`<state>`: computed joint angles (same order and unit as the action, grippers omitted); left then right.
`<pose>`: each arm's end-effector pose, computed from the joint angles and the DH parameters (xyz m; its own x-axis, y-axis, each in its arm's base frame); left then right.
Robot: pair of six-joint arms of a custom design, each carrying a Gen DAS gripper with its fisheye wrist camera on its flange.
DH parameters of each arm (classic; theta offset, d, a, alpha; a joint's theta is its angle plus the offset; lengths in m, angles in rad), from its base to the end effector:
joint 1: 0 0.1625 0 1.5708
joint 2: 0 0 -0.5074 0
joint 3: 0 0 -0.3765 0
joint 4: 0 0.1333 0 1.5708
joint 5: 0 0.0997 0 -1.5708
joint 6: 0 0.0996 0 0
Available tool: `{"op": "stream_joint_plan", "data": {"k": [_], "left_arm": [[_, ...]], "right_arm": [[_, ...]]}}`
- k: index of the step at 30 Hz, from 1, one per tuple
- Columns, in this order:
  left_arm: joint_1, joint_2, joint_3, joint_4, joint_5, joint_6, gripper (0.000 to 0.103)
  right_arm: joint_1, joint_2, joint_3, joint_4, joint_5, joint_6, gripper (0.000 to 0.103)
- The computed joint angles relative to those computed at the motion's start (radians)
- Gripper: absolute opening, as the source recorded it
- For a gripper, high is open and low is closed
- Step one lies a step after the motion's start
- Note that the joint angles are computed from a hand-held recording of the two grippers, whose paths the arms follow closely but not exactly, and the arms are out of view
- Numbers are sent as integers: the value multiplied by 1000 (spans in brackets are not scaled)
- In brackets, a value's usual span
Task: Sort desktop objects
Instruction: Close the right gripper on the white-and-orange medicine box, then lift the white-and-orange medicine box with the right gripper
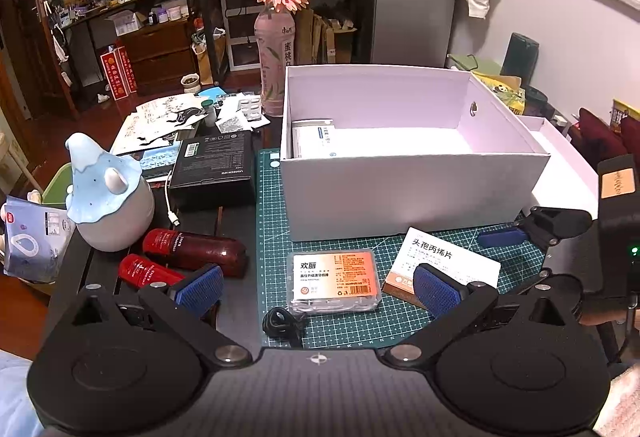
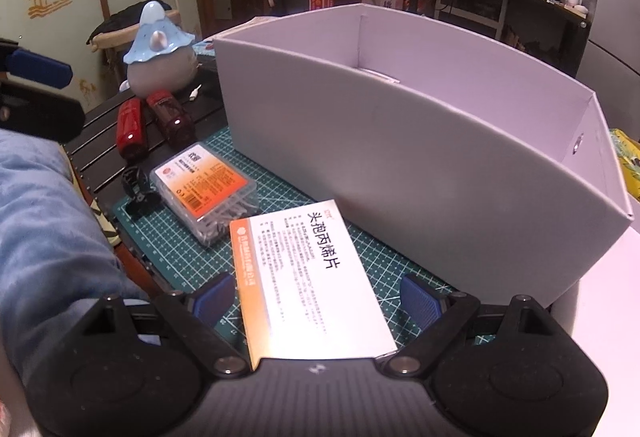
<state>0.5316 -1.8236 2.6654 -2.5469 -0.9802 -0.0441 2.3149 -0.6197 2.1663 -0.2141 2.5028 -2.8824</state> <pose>-0.1058 -0.2812 0.3043 -0.5225 0.6554 -0.5454 0.8320 0.5318 -0.1581 0.2690 -0.2135 -0.0004 -0.7167 -0.0724 0.6936 -0.4909 0.7588 -0.4281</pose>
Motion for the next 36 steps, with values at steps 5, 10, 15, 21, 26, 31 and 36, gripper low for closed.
{"op": "stream_joint_plan", "data": {"k": [5, 10, 15, 21, 26, 31, 36], "left_arm": [[0, -2, 0, 1, 0, 0, 103], [-2, -2, 1, 2, 0, -1, 103], [-1, 2, 1, 3, 3, -2, 103], [-8, -1, 3, 7, 6, -8, 103], [-9, 0, 4, 4, 7, -8, 103], [-9, 1, 5, 3, 10, -7, 103], [-5, 2, 4, -2, 10, -6, 103]], "right_arm": [[-6, 6, -7, 2, -6, -39, 89], [-20, 10, -9, 3, -15, -56, 89], [-32, 3, -2, -21, -38, -88, 89], [-41, 8, -7, -10, -45, -72, 84], [-41, 16, -16, 13, -48, -58, 79], [-34, 27, -31, 40, -34, -25, 78], [-29, 23, -32, 44, -24, 8, 78]]}}
